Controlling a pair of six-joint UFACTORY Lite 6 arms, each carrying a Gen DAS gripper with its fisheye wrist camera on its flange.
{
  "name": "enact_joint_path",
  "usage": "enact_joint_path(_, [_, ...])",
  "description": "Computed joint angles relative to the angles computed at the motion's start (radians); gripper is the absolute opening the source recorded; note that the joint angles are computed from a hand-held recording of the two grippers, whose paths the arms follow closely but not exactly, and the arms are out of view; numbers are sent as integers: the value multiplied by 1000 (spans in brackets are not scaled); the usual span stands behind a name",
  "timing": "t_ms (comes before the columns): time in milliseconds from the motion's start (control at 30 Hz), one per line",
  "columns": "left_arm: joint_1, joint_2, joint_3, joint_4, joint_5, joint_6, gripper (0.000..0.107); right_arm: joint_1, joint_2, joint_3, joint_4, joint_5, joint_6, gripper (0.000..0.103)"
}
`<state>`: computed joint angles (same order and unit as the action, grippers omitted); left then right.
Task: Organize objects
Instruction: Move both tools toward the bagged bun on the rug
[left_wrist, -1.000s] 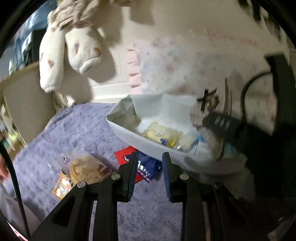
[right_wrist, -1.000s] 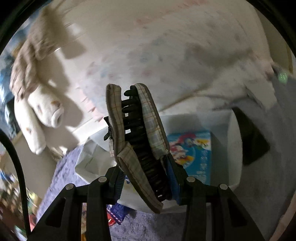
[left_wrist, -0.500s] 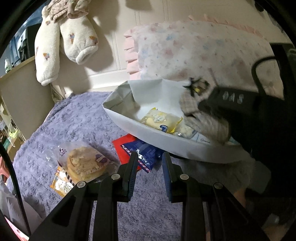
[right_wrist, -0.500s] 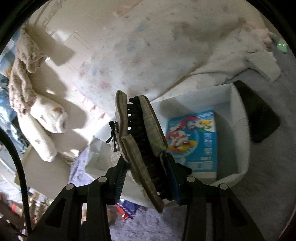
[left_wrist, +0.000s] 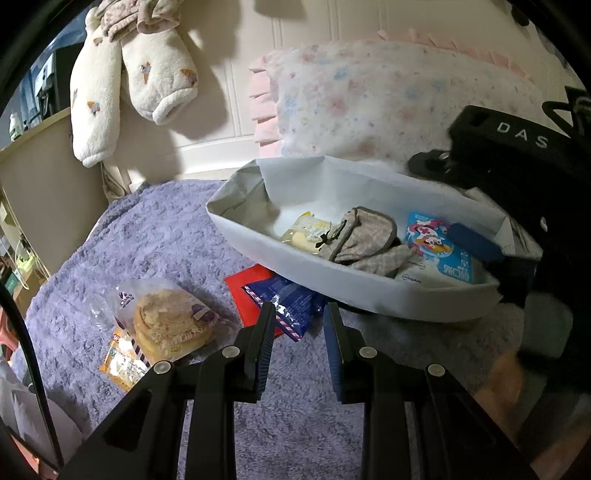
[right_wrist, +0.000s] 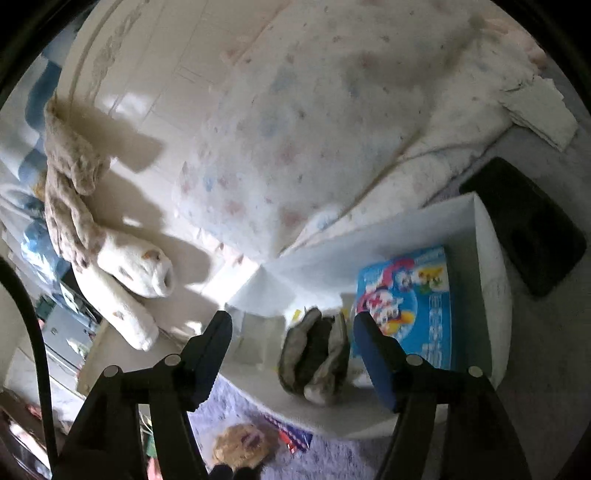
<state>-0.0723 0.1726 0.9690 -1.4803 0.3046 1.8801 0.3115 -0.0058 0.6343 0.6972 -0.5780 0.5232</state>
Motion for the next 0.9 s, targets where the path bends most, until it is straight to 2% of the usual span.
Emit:
enact_joint_path(67, [15,5,9,9,10,-9,26,28,14,25,19,32,-41,68])
enact_joint_path(200, [53,28,33,83,64,-84,26,37,58,94,-85,123,-21,68])
enact_joint_path(267, [97,44,42,131,128,-136,26,39,77,117,-116,141,-23,68])
enact_joint_path(333, [142,55,40,154,184,-153,26,51,86,132,-90,148,-70,68])
enact_joint_path(533, [305,75,15,97,234,-121,26,106,139,218,-25,198,-255,68])
enact_joint_path(633, [382,144,99,162,272,-243,26,139,195,290,13,242,-377,68])
enact_joint_path(733, [427,231,210,268,313,-402,26,145,267,366,-32,302,-406,68])
enact_joint_path(900, [433,327,331,393,283,-574,26,156,384,487,44,393,-568,68])
